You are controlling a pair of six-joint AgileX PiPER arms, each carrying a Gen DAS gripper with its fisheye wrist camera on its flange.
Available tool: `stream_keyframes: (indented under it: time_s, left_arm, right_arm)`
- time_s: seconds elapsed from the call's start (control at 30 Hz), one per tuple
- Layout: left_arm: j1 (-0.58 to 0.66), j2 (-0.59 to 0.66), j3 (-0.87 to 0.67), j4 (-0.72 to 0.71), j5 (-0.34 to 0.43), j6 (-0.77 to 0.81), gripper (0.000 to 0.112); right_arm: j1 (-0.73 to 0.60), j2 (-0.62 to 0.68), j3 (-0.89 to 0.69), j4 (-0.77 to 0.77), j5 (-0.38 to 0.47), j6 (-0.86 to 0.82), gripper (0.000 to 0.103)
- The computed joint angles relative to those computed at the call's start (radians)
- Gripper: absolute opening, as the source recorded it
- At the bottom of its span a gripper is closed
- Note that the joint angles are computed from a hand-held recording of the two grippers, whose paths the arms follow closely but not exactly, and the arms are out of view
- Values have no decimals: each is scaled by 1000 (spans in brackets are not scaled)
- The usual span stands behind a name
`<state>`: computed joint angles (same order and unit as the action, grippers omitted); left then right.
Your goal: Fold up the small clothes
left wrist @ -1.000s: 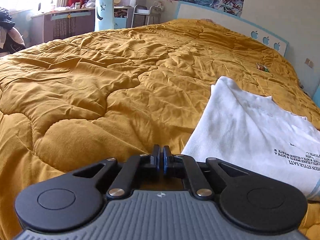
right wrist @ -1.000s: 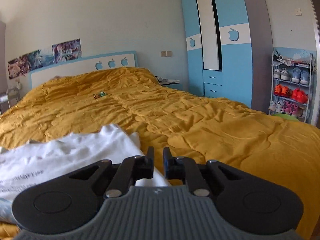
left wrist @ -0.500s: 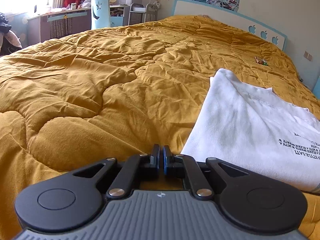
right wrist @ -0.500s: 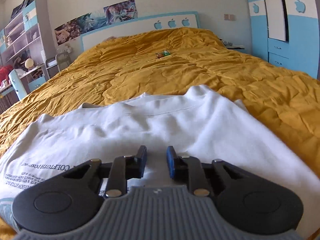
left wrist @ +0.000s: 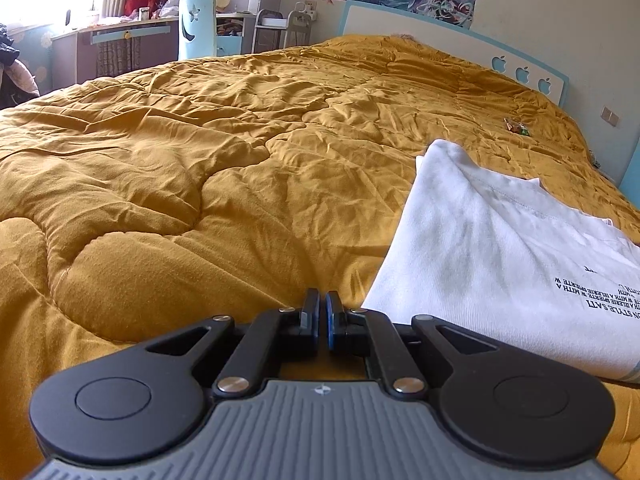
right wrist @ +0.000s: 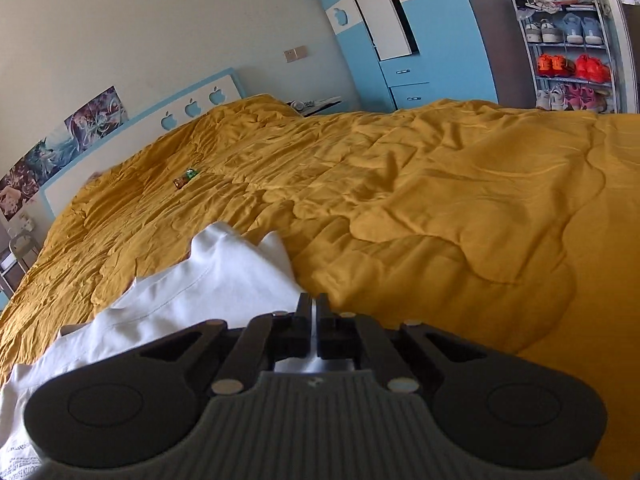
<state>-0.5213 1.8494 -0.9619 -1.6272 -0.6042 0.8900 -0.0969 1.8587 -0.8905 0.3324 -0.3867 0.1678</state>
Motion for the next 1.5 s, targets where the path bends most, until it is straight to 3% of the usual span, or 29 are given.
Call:
stream_keyframes:
  time_s: [0.03,0.1,0.17,0.2,0.37,0.47,0.57,0.67,0.73,0.9,1.0,1.2,1.5]
  left_arm:
    - [0,0,0,1,0,-3,7]
    - [-1,0,2,7,0,-8,7]
    - [-2,0,6,16,-1,-17,7]
    - [-4,0,7,16,-3,-20,7]
    - [-3,-2,14,37,-3,-43,7]
    - [-5,-1,18,53,-6,-64,7]
    - [-5,-1,19,54,-5,-65,7]
    - [-4,-2,24,68,-1,-79,7]
    - [-2,-8,34,91,6,-103,7]
    - [-1,-10,41,108,8,-123,7]
    - [-2,-11,44,110,5,-126,7]
    - [-3,-12,47,117,5,-135,8]
    - [-4,-13,52,123,3,-142,8]
  right_arm:
    - [-22,-17,15,-33,20,31,36]
    - [-47,-71,70,-76,0,60,46]
    - [-87,-136,146,-227,-52,186,66]
    - [-117,-175,196,-327,-97,267,83]
    - [-283,-304,339,-827,-215,721,83]
    - [-411,-348,448,-1065,-391,1019,83]
    - [-458,-288,475,-1210,-532,1247,83]
    - [-405,-263,417,-1348,-481,1333,83]
    - [-391,-252,404,-1380,-487,1381,83]
    - [-460,-164,382,-1423,-626,1587,82]
    - [-510,-105,387,-1422,-751,1674,82]
    - [-460,-100,361,-1357,-672,1756,80]
    - [-279,-145,201,-1350,-333,1865,82]
